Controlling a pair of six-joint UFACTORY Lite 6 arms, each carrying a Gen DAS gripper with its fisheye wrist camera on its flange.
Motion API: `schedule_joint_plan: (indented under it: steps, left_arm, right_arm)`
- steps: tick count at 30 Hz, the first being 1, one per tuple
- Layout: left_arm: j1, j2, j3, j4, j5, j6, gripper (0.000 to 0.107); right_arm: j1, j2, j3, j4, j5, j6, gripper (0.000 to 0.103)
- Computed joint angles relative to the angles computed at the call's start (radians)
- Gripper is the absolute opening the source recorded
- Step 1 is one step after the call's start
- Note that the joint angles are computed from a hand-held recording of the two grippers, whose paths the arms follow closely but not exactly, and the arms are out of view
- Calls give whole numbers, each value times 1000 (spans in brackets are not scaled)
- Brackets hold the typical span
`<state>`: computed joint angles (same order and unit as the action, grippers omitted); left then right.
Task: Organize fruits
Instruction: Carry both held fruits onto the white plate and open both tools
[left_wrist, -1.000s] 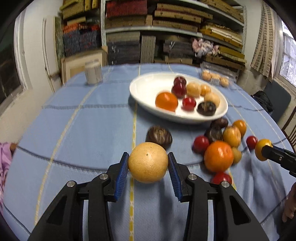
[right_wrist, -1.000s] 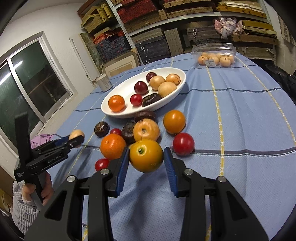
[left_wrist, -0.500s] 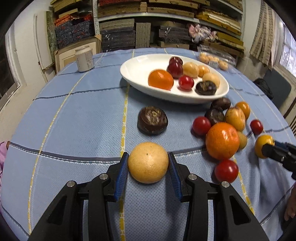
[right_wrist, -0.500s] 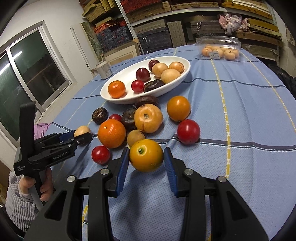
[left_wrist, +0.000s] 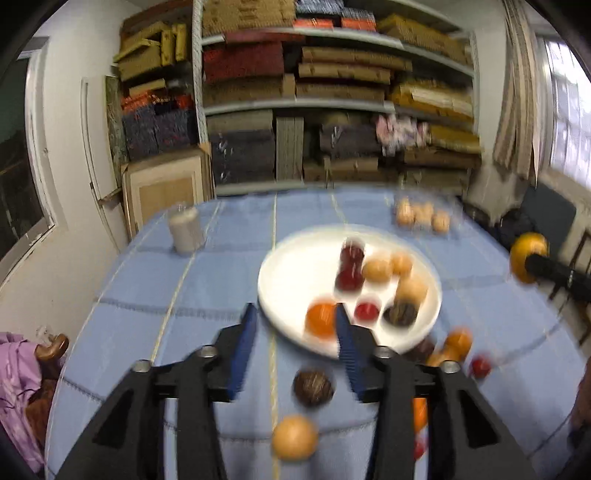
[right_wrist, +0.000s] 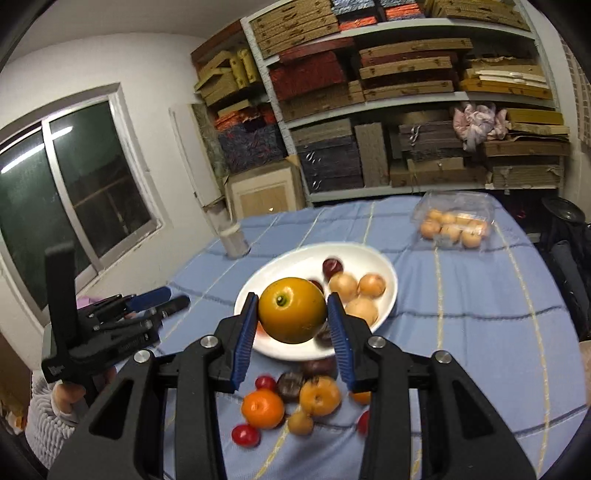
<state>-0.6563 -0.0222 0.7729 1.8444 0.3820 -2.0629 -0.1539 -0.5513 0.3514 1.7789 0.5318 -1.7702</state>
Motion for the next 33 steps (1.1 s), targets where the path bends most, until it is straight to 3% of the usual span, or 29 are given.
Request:
schedule_joint_plan:
  steps: [2,6,8,24,26,27,29,33]
  left_arm:
    - [-18,23,-95,48,68,-60,53]
    - [43,97,-189,283,1,-322,53]
    - [55,92,-217,387,11,-428,58]
    - [116,242,-121,655,-93,-668,58]
    - [104,240,-124,626,-81,-641,44]
    - [105,236,-127,645,-80,-658,42]
    - [101,205,-145,659,-80,-692,42]
    - [33,16,-186,438,-44,-508,42]
  right_arm:
    - [13,52,-39,74,5,-84,37]
    - [41,200,-69,237,29,-248,37]
    - [44,225,-85,268,38,-284,37]
    - [46,273,-108,288,63,-328,38]
    - [59,273,-110,298,59,-337,38]
    - [71,270,-113,309,54,-345,38]
    - [91,264,-122,333,46,-366,38]
    - [86,201,-144,302,39,-322,37]
